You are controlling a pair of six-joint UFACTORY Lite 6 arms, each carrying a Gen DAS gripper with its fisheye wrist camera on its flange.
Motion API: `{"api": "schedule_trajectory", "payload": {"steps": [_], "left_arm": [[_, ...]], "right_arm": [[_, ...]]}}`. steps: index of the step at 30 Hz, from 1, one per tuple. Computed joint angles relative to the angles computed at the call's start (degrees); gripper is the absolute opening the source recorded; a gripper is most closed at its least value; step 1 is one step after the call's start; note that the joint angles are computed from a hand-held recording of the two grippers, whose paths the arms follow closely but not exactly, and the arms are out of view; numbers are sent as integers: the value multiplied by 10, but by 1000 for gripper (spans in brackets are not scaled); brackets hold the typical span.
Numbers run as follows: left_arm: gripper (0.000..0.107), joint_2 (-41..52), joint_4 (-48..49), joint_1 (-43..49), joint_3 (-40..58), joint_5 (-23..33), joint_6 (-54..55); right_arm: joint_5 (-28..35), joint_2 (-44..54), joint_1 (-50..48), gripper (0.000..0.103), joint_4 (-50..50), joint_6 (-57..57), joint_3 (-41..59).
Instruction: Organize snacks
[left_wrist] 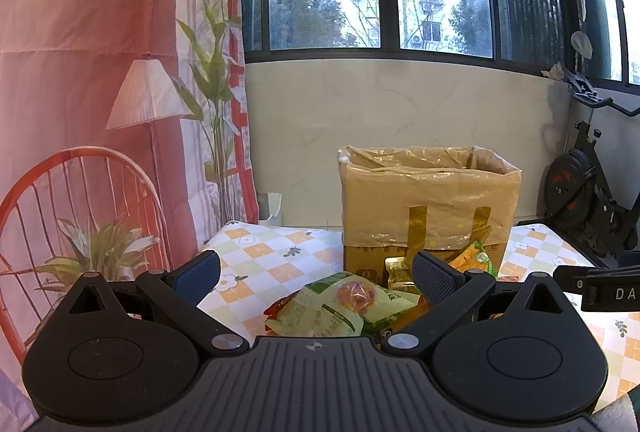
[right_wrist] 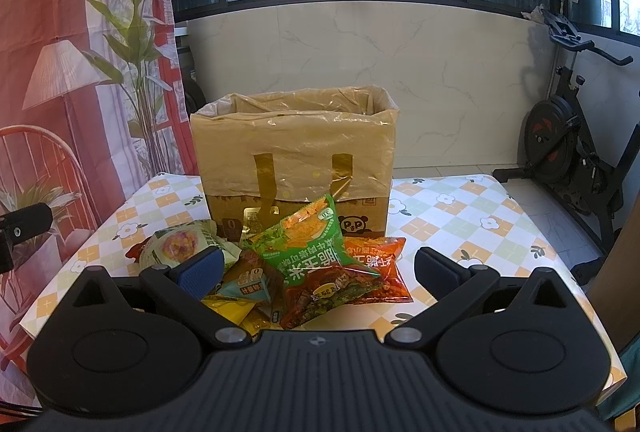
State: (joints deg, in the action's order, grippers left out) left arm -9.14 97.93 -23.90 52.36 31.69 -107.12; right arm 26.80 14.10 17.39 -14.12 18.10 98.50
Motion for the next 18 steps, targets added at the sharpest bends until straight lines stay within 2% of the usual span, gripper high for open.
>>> {"api": "schedule_trajectory", "payload": {"steps": [3, 9, 13, 16, 18], "left_arm": [[103, 3, -12, 7, 4, -8, 9], [103, 19, -24, 44, 24, -37, 26], [103, 60, 28, 83, 55, -55, -10], [102, 108, 62, 107, 85, -82, -28], [102, 138, 98, 123, 99, -117, -57]], "right_arm": [[0, -2, -2, 103, 6, -3, -4], [12, 42, -20, 103, 63, -59, 60], [-35, 77, -33, 103, 94, -95, 93], [-85, 119, -35, 103, 68, -55, 121], [-95, 153, -41, 103, 158, -121, 150]]}}
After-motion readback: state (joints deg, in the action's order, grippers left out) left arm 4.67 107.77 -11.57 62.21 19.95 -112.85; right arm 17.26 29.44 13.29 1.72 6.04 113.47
